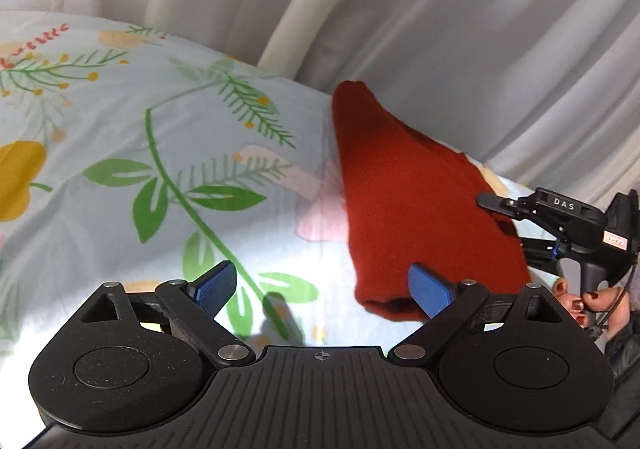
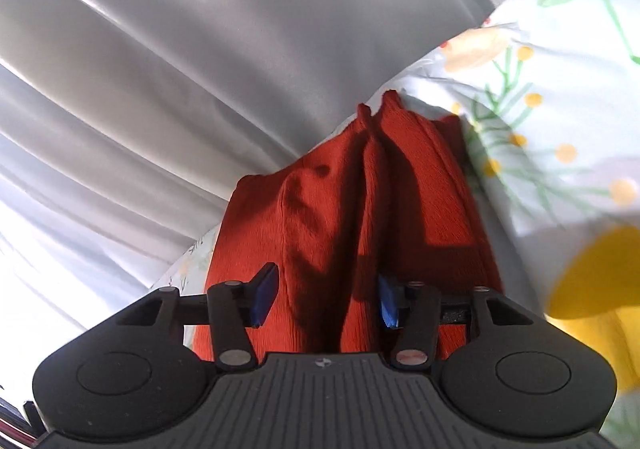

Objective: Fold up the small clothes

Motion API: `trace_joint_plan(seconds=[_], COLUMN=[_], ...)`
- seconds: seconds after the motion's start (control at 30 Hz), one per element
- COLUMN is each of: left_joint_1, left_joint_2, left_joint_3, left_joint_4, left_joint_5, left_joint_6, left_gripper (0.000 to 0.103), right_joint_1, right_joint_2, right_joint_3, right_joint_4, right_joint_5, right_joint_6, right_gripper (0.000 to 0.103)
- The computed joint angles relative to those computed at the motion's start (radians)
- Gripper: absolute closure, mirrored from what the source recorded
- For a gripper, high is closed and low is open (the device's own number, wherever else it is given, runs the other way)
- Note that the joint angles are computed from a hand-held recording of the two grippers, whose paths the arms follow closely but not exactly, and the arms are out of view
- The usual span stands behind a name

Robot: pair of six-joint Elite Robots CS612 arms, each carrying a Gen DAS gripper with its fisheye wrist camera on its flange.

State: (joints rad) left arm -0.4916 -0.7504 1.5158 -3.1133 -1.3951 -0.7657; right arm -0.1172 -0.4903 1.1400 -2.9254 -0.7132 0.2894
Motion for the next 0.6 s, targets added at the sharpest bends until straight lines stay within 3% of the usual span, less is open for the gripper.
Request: trace_joint_plan(seconds=[0.07,0.17,0.2,0.23,0.3,0.37,0.43,0.5,0.6], left_joint_1=[0.001,-0.003,-0.005,-0.009,-0.016,-0.023,-0.028,-0.034,-0.046], left_joint_2=[0.000,0.002,0.003,0.004,0.008,0.014,0.026,0.037,0.053], left_joint_3=[-0.002,-0.003,-0.004,-0.006,-0.016,-0.025,-0.043,-0.064,-0.087], left_joint_4=[0.029,0.030,0.025,0.021,0.023,0.020,0.026,0.050,0.064], left_joint_5=[0.012,0.010,0.009,0.011,0.014,0.007,-0.015,-0.036,-0.020], left_joint_6=[-0.033,-0.012,0.009,0.028,0.067,0.097,0.120,0.153,0.206], left_gripper=[0.007,0.007,0.007,0.007,0.007,0.007,0.007,0.007,0.007], right_joint_1=[0.014,0.040,0.053,0.069,0.107,0.123,0.124,0.124,0.112], right_joint_2=[0.014,0.009,-0.006,-0.025,-0.057,-0.070,-0.071,-0.061,-0.051], right_joint_3=[-0.041,-0.057,-0.044,-0.021,0.040,0.082,0.093,0.081,0.069], right_joint_4=[0.038,0.042,0.028,-0.005,-0.169,-0.299,-0.331,-0.293,-0.203], right_joint_5=[-0.028,-0.122,-0.196,-0.278,-0.478,-0.582,-0.649,-0.705,-0.674], right_joint_6=[-0.032,-0.087,-0.137,-0.210,-0.400,-0.479,-0.507,-0.518,-0.515], right_gripper=[0.054,0.079,0.089,0.090,0.093,0.093,0.093,0.093,0.088])
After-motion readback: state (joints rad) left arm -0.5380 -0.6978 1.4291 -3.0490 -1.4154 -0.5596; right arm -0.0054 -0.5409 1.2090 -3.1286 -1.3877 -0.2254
